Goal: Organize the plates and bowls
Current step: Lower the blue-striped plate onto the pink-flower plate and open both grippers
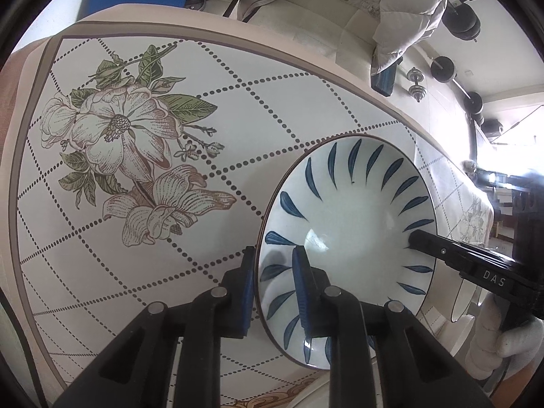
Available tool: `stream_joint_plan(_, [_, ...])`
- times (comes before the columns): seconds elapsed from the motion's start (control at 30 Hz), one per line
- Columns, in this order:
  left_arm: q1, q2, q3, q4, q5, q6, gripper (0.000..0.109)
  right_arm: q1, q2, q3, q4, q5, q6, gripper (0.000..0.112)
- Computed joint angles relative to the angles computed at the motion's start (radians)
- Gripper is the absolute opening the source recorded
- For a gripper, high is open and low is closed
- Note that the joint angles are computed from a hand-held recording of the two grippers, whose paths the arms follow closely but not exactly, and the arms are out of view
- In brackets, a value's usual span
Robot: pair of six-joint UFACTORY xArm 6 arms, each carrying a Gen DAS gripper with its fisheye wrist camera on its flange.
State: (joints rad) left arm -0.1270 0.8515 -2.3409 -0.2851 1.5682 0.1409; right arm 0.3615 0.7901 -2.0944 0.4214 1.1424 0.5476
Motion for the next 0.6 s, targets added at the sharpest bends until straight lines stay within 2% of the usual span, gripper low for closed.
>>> stream_joint_plan(0.23, [0.007, -0.077, 0.070, -0.016, -0.020, 0.020, 0.018, 0.008, -0.095, 0.114, 0.010, -0.063, -0.011, 0.014])
stream_joint_plan(0.43, [0.009, -0.211, 0.209, -0.026, -0.052, 0.061, 0.018, 0.016, -0.211, 0.237, 0.018, -0.116, -0.011, 0.014])
stream_joint_plan(0.6, [0.002, -0.367, 0.389, -0.023, -0.095, 0.096, 0.018, 0.042, -0.352, 0.393, 0.009, -0.177, 0.004, 0.014])
